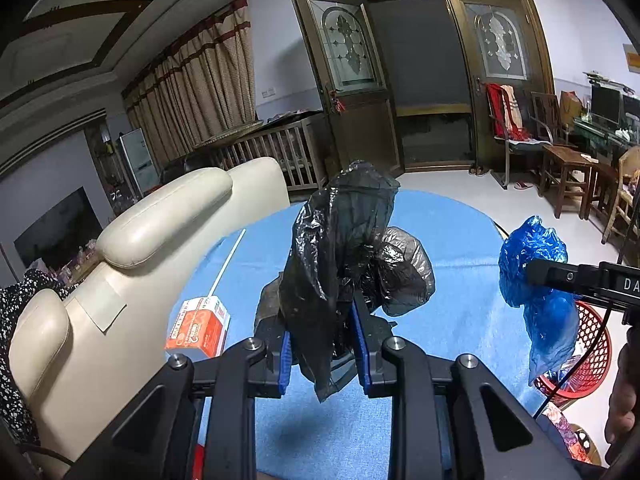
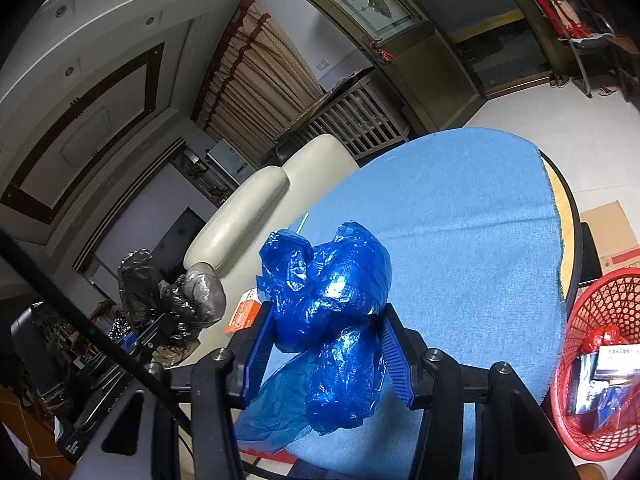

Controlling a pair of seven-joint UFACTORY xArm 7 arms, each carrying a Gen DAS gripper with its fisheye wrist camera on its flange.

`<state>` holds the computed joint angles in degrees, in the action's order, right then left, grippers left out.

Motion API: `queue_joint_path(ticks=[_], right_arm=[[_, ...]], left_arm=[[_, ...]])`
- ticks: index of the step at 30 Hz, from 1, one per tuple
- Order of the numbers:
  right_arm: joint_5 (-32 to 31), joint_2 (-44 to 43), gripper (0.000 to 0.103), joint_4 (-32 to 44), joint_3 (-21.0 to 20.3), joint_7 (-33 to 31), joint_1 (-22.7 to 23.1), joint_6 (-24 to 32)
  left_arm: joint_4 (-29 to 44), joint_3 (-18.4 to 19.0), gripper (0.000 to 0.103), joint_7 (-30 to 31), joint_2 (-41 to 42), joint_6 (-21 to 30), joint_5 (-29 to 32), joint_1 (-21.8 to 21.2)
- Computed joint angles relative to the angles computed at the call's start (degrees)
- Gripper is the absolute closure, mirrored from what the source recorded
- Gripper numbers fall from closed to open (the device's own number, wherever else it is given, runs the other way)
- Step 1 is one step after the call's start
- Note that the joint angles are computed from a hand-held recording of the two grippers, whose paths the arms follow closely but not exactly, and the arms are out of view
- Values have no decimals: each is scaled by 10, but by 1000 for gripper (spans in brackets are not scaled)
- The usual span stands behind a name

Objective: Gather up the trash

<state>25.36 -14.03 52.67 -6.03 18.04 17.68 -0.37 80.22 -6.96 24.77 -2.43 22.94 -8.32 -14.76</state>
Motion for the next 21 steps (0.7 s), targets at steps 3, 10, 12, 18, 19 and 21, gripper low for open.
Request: queue_joint_path(ticks=[3, 10, 12, 18, 19, 21], right_arm=[[3, -6, 49, -5, -5, -5, 5, -3], [7, -23, 49, -25, -22, -11, 23, -14], [1, -27, 49, -30, -17, -3, 18, -18], [-26, -38, 49, -41, -2, 27, 3, -22], [-28, -41, 49, -43, -6, 28, 8, -24], [-36, -46, 49, -51, -4, 36, 6, -29]], left_arm=[[-1, -1, 76, -5, -2, -2, 7, -1], [-4, -2, 76, 0, -4, -3, 9, -4], [-5, -3, 76, 2, -5, -2, 8, -5], [-4, -6, 76, -3, -5, -3, 15, -9], [-6, -6, 76, -3, -6, -5, 17, -10], [-7, -7, 76, -2, -6, -4, 18, -11]])
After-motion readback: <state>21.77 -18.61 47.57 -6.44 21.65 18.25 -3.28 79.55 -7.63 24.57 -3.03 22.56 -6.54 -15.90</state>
